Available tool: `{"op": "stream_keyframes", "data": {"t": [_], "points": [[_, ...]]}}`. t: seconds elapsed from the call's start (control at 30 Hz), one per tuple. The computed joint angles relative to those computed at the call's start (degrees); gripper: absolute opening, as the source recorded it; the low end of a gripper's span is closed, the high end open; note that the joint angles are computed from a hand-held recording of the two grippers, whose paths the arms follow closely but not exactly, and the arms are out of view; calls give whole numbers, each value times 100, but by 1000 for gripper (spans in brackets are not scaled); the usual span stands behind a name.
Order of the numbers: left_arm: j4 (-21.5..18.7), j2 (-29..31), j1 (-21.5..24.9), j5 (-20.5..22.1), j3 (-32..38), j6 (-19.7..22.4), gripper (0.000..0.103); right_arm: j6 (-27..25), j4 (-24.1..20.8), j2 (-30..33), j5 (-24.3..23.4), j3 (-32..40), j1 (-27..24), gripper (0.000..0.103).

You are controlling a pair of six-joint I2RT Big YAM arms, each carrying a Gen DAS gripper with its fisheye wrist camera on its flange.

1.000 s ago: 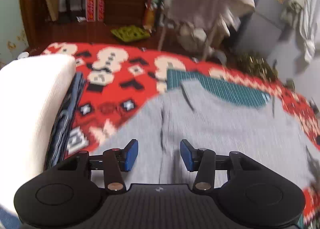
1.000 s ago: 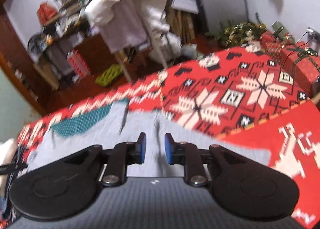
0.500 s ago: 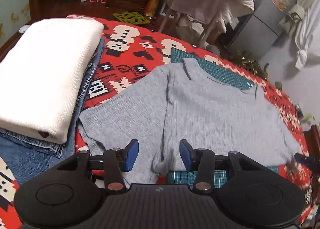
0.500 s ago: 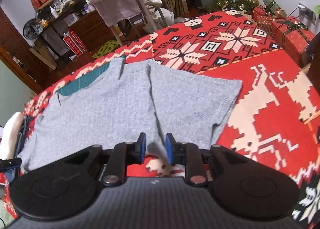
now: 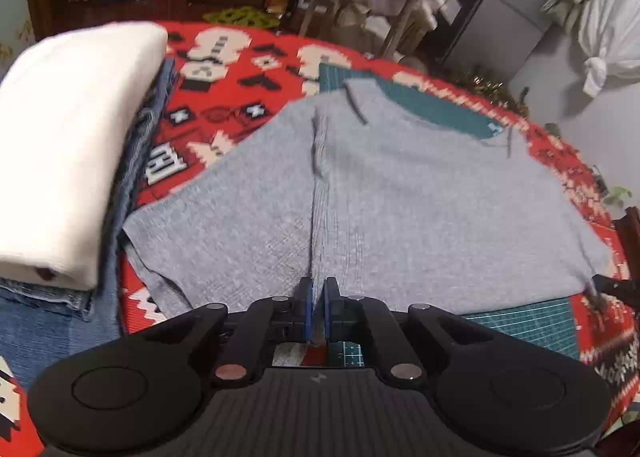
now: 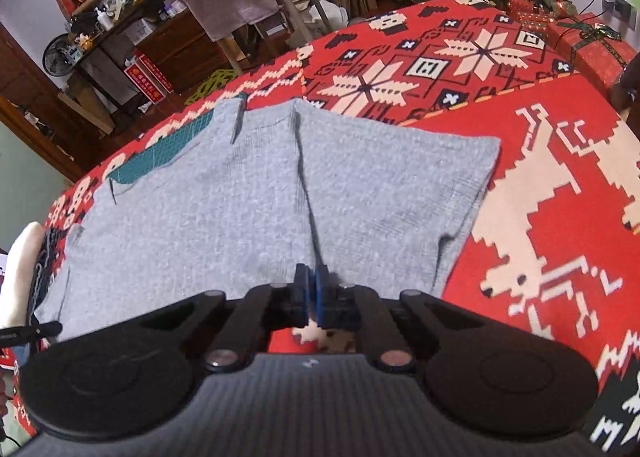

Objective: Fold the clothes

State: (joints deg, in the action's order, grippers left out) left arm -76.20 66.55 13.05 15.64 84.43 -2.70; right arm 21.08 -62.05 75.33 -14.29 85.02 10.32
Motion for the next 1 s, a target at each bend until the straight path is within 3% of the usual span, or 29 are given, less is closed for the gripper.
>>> {"op": "stream_keyframes", "data": {"t": [0.17,0.33,0.53,0.7,0.77,0.87,1.0], "points": [[-76,-3,163,10,46,-87,6,114,-62,-133,-65,-26,-118,3],[-185,87,-90,-455,-12,92,7,130,-197,-51,93,-13,-105,3],[-117,13,-87,-661,31,-14,30,128,-52,-95,243,-41,-54,5],[270,-189,-111,-846,87,-400,41,-122,521,-347,609,-88,205,12],[499,-270,-173,-739,40,-593,41,-109,730,-358,487,-123,323,12],[775,-288,-344,-315,-63,-831,40,-150,686,-171,193,-55,472,10],[827,-160,-807,-261,-141,-671,40,-285,500,133,348,77,671,9]]}}
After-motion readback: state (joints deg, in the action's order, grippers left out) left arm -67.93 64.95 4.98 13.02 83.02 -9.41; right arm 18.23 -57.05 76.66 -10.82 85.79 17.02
